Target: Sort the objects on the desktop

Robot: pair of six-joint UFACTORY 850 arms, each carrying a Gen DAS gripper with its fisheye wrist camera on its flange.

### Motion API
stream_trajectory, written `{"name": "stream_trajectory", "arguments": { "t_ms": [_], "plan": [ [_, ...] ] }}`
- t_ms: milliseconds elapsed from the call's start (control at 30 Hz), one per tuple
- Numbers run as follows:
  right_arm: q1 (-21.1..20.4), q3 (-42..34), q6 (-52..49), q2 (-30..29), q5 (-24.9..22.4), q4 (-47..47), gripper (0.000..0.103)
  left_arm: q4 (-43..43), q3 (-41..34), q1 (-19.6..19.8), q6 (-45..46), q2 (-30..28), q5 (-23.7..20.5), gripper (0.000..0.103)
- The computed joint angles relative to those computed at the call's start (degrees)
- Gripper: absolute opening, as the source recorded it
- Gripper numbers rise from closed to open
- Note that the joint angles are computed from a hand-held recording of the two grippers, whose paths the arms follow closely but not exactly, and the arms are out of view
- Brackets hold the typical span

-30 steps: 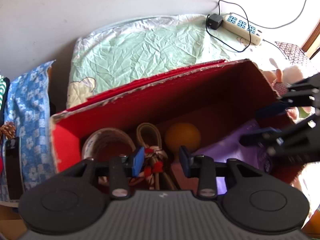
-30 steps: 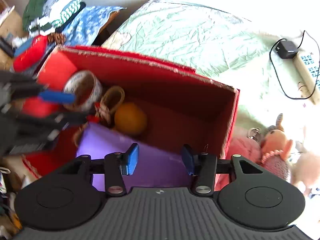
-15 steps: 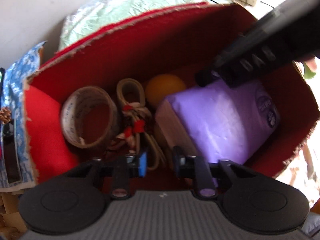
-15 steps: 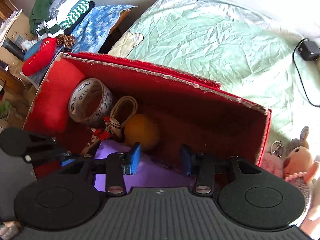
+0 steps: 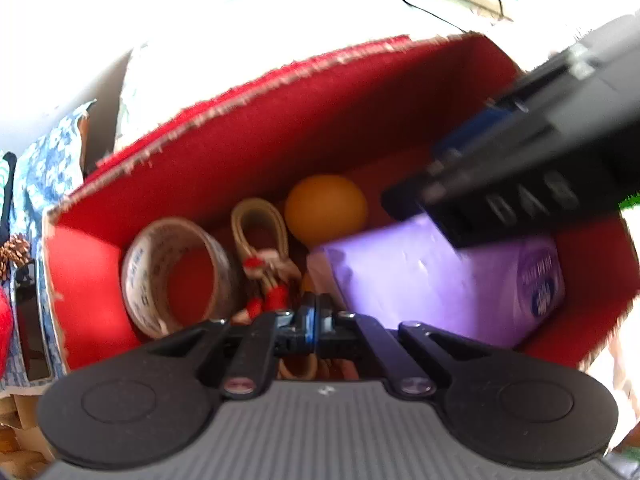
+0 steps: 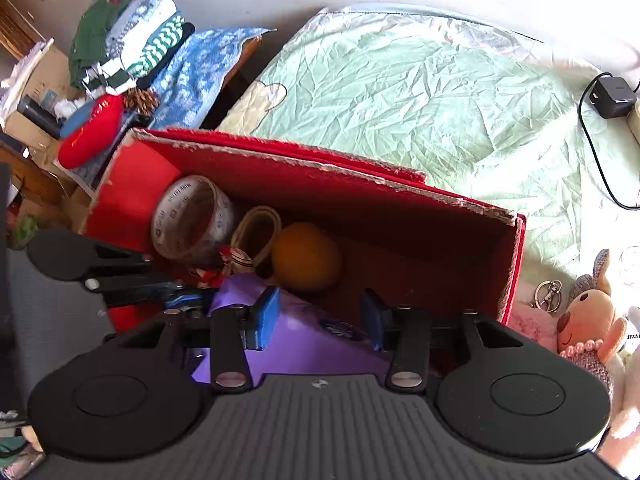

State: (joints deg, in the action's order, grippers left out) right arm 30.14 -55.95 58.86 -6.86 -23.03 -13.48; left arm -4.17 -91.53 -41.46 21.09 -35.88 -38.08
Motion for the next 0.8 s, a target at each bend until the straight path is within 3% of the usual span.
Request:
{"name": "stream_trajectory", "arguments": {
  "t_ms": [133,233,300,433,533,667,733,800],
  "plan": [
    [-0.21,0.62,4.22,0.45,0.41,-2.68,0.051,0.57,-2.32,-0.88,-1.66,-1.43,-0.37,0.0],
    [-0.62,2.22,8.58,1.68,1.84,-4.77,0.05,3.18,-2.2,-1.54,-4.42,-1.52,2.1,0.0],
    [-0.69,3.38,14.05,2.91,2.88,-8.47,0.051,-1.58,-3.81,-0.43,-3.19,-2.58,1.59,0.0],
    [0.35,3.51,23.43,3.75,-0.38,-17.53,0.051,-5.52,-6.76,0.41,-2.48,-4.68,1.72,0.0],
    [1.01,4.11,23.9,4.93,-1.58,-19.38,0.052,-4.26,-6.28,-0.13,-3.01,-4.55,3.72,0.0],
    [2.77,4.71,21.6,5.98,-3.3,-20.79,0.052,-8.61,-5.57,1.53,-0.06,-3.74,2.98,0.0],
    [3.65,5.05,20.79,6.57,-2.19,-22.05,0.052,-9.32,-4.46,2.38,0.7,-2.58,2.87,0.016],
    [4.21,4.71,19.95,6.45,-1.36,-22.87,0.052,-10.29,-2.76,3.11,1.76,-1.13,3.48,0.021]
  ]
}}
